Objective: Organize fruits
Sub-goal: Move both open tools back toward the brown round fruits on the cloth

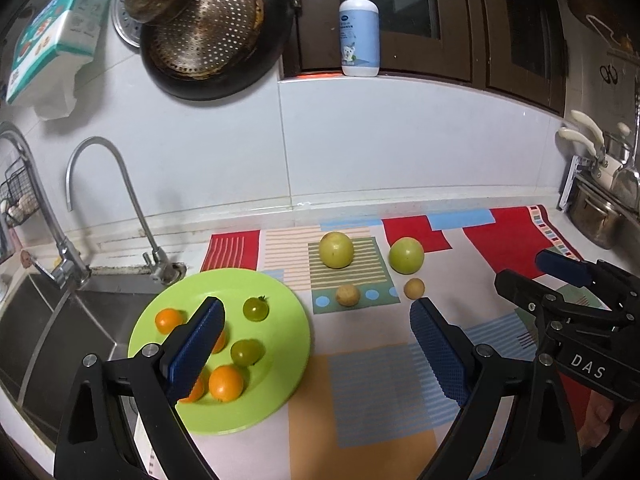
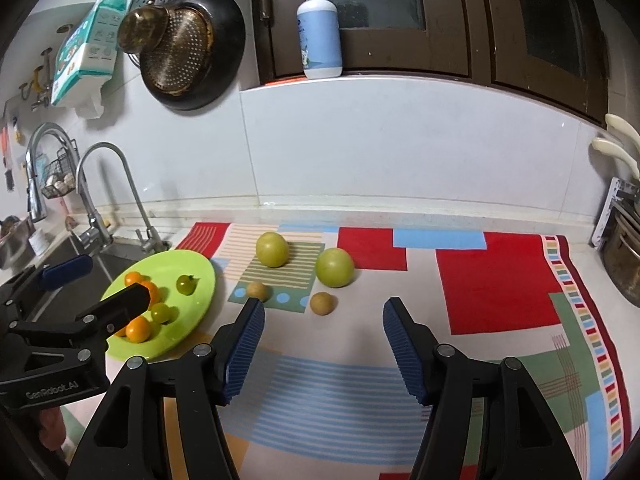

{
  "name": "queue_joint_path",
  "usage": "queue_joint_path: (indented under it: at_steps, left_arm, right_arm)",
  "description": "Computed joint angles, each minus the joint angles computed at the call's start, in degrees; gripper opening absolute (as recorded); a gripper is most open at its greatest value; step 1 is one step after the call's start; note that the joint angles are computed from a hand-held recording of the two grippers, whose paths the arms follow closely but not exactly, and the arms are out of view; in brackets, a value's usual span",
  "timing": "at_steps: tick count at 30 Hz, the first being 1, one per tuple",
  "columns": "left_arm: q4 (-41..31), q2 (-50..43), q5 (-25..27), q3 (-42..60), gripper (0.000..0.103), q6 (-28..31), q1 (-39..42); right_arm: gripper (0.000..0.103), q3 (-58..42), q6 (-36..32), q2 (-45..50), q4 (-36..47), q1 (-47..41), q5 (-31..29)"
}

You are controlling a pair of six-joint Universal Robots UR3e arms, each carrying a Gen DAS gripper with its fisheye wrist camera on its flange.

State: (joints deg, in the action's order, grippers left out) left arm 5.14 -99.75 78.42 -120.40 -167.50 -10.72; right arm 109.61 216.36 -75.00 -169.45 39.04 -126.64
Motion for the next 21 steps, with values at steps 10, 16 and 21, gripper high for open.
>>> queue_joint_path:
  at_steps: [10, 16, 21]
  left_arm:
    - [-0.4, -10.4, 0.7, 9.0, 0.095, 1.9, -1.5]
    - [-0.4, -16.5, -0.4, 13.6, 0.094, 4.5, -2.1]
    - [-2.1, -21.8, -0.4, 19.1, 0.090, 6.3, -3.2]
  right_arm:
    - [0.063, -1.4, -3.9, 4.2, -2.8, -4.7, 4.3]
    - [0.063, -1.6, -6.4, 6.7, -3.9, -8.0, 8.2]
    - [0.063, -2.1, -8.9, 9.2, -5.6, -10.6, 12.4]
